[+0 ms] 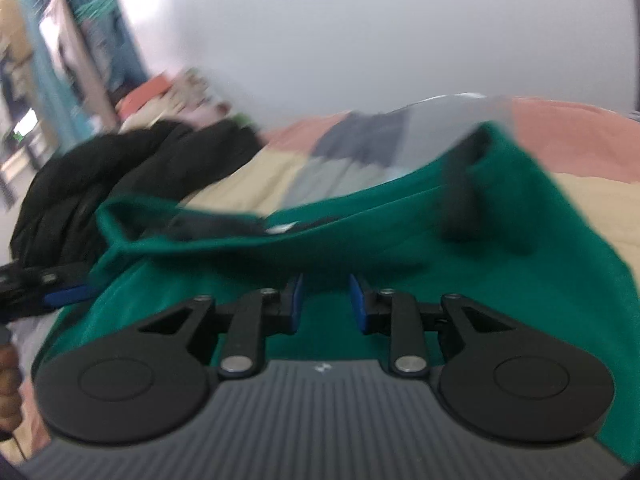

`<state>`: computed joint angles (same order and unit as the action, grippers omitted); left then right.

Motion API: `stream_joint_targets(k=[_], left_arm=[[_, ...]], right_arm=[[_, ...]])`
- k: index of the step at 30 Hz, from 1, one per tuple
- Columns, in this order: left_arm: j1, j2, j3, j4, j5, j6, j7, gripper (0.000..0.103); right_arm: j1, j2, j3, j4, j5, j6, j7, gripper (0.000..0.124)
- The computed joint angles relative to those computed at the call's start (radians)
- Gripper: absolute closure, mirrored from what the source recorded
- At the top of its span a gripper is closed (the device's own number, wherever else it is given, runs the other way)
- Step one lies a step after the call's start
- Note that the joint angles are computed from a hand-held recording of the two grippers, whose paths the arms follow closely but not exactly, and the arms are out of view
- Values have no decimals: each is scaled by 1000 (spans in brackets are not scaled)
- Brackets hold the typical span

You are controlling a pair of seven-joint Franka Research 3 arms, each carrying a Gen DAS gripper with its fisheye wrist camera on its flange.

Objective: Fold large clothes

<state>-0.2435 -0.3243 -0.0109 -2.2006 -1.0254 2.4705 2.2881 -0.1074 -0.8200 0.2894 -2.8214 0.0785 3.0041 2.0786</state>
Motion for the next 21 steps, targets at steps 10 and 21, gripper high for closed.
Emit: stream_joint_targets(k=[10, 21], left_arm=[[-4, 52, -30, -5, -6, 115, 19, 27], [-29, 80, -40, -3, 0, 204, 15, 27]], right_arm=[[128, 299, -168, 257, 27, -187, -164, 94], [-24, 609, -80, 504, -436, -158, 75, 97]])
